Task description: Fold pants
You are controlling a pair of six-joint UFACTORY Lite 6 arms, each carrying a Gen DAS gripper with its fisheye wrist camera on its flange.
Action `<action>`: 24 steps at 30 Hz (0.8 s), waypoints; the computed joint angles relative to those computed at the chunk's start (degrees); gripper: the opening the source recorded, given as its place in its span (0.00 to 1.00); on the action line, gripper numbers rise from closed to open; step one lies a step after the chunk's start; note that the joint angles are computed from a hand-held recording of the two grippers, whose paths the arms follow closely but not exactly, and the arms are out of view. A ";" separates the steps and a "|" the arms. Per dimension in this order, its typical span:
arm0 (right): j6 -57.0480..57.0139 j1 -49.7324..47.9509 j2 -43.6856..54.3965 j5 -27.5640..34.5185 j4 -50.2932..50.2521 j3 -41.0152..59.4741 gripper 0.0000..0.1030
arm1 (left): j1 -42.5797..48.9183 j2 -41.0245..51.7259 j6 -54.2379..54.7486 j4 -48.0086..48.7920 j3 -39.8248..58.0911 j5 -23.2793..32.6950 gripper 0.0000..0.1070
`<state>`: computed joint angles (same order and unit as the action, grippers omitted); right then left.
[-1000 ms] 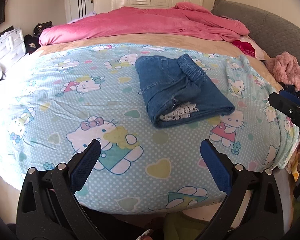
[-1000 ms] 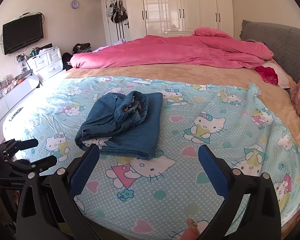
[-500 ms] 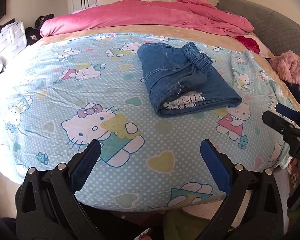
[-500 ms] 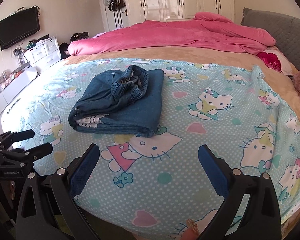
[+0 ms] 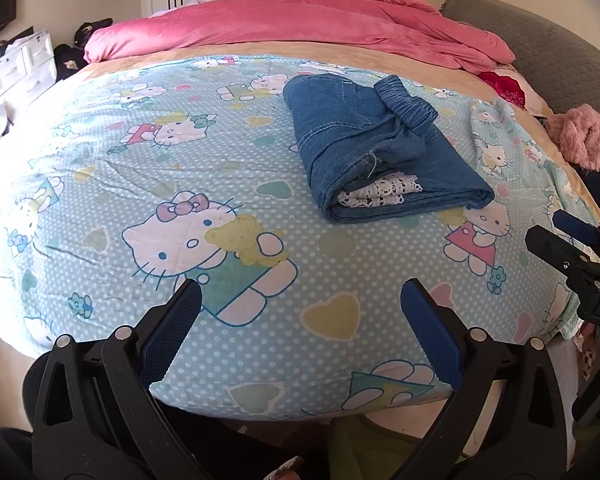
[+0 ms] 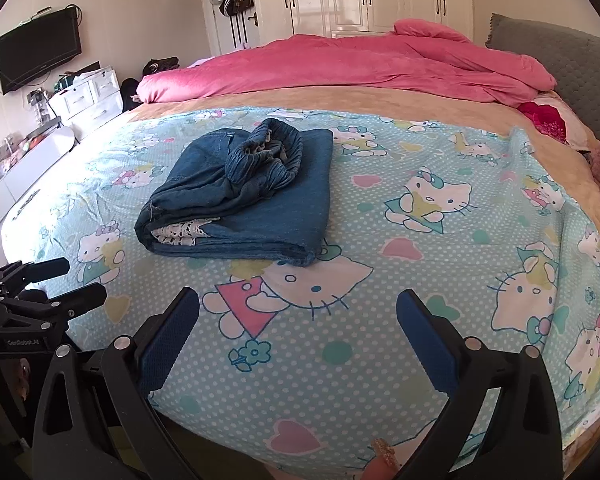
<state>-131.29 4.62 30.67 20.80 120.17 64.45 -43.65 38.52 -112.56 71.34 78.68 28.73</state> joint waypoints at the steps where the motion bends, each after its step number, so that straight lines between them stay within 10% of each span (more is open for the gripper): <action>1: -0.07 0.07 0.02 -0.04 0.05 -0.02 0.96 | -0.01 -0.10 -0.01 -0.13 -0.14 0.04 0.87; 24: -1.76 -0.24 -0.92 -0.30 1.79 -1.11 0.96 | -0.38 -2.18 -2.02 0.99 -1.97 1.08 0.87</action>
